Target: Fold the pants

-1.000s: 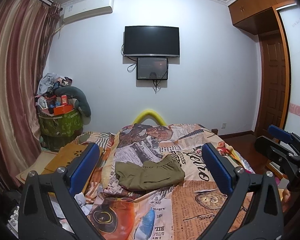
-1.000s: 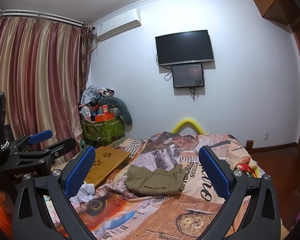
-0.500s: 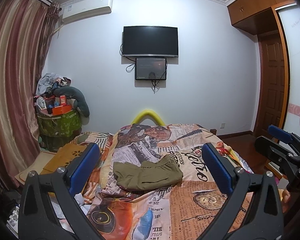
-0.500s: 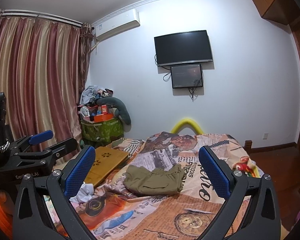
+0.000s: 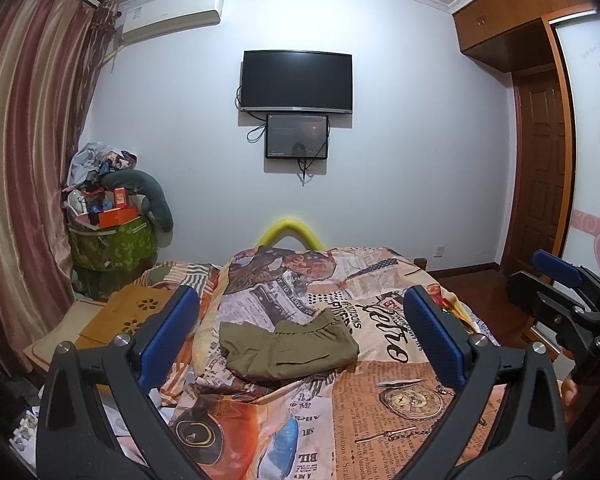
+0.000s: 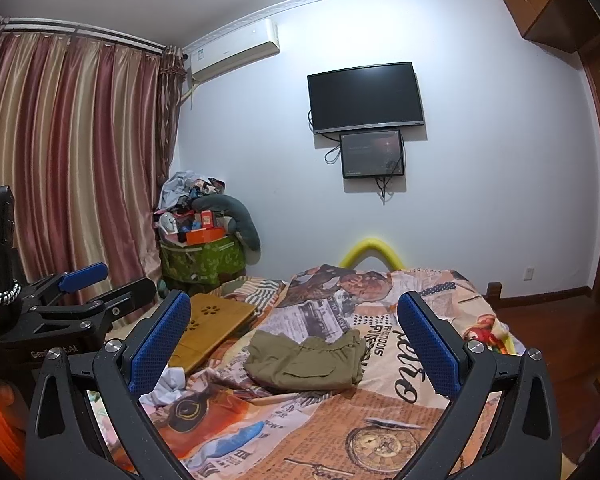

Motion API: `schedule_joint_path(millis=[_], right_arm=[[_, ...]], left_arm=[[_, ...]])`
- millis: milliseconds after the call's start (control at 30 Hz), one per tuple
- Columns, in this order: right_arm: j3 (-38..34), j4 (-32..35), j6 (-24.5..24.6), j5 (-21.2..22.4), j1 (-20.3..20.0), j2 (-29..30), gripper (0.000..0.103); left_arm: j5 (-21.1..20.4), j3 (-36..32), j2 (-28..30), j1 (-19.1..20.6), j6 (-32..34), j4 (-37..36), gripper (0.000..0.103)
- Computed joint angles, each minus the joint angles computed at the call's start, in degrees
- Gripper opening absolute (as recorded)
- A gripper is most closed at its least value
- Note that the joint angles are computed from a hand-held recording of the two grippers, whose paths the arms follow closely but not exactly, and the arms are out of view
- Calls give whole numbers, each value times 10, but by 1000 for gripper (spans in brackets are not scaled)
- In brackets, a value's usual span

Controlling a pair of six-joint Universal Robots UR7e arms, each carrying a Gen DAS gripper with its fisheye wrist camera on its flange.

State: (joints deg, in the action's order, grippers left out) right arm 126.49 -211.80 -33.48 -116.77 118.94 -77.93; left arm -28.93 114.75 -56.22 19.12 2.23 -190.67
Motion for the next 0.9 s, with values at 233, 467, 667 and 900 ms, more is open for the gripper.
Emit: schedule_joint_path(millis=[233, 467, 667, 900], right_arm=[[0, 2, -1, 1, 0, -1, 103], [1, 6, 2, 0, -1, -2, 103], [0, 8, 2, 1, 0, -2, 103], [0, 10, 2, 0, 0, -3, 103]], left_arm=[[-1, 2, 0, -2, 5, -9, 103], [-8, 4, -1, -2, 3, -7, 103], [-8, 5, -2, -1, 1, -2, 103], [-13, 4, -5, 2, -16, 10, 103]])
